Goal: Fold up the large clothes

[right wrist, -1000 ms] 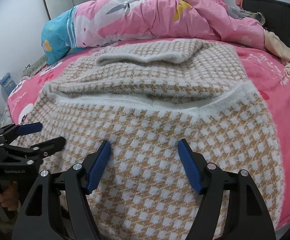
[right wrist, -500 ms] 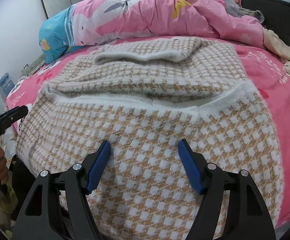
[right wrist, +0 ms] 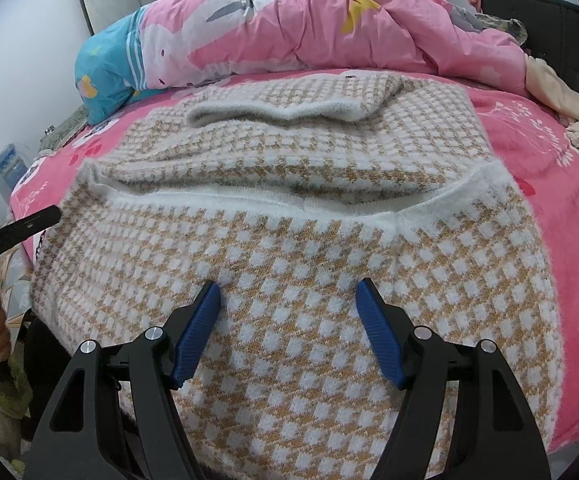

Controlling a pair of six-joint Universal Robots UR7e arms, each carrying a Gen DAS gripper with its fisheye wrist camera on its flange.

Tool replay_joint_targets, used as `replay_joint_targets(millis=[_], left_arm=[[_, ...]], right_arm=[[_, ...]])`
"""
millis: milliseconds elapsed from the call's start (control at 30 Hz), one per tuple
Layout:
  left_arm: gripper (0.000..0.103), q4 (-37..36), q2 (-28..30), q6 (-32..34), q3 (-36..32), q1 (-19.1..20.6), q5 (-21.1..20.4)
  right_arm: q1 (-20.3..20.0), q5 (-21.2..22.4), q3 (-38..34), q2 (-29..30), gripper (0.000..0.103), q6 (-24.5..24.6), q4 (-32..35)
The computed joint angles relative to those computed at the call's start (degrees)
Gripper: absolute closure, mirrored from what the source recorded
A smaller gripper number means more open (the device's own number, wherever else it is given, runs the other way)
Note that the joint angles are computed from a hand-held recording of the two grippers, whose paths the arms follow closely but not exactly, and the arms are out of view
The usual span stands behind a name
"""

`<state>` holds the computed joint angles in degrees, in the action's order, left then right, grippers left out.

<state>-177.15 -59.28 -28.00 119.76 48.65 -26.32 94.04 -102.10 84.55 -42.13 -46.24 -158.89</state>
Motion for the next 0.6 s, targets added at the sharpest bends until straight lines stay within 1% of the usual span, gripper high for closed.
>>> replay_joint_targets(millis=[67, 167, 233, 367, 600], left_arm=[[0.061, 0.07, 0.47, 1.92, -0.37, -0.34, -1.60], [0.061, 3.67, 1.06, 0.91, -1.95, 0.28, -1.44], [0.061, 3.79, 1.08, 0.77, -2.56, 0.99, -1.90], [0.061, 3.18, 1.21, 2.65, -4.27, 3.08, -2.53], [0.062, 1.76, 0.99, 5.21, -7.59, 7.68, -9.27]], right_arm=[[0.03, -0.16, 0.07, 0.01, 0.034, 0.13, -0.13], [0.10, -0.49, -0.04, 0.01, 0.034, 0.20, 0.06], [0.17, -0.72, 0.02, -0.08, 0.034, 0.34, 0.16], [0.26, -0.93, -0.08, -0.05, 0.034, 0.48, 0.35], [0.17, -0.69, 0.12, -0.18, 0.034, 0.44, 0.22]])
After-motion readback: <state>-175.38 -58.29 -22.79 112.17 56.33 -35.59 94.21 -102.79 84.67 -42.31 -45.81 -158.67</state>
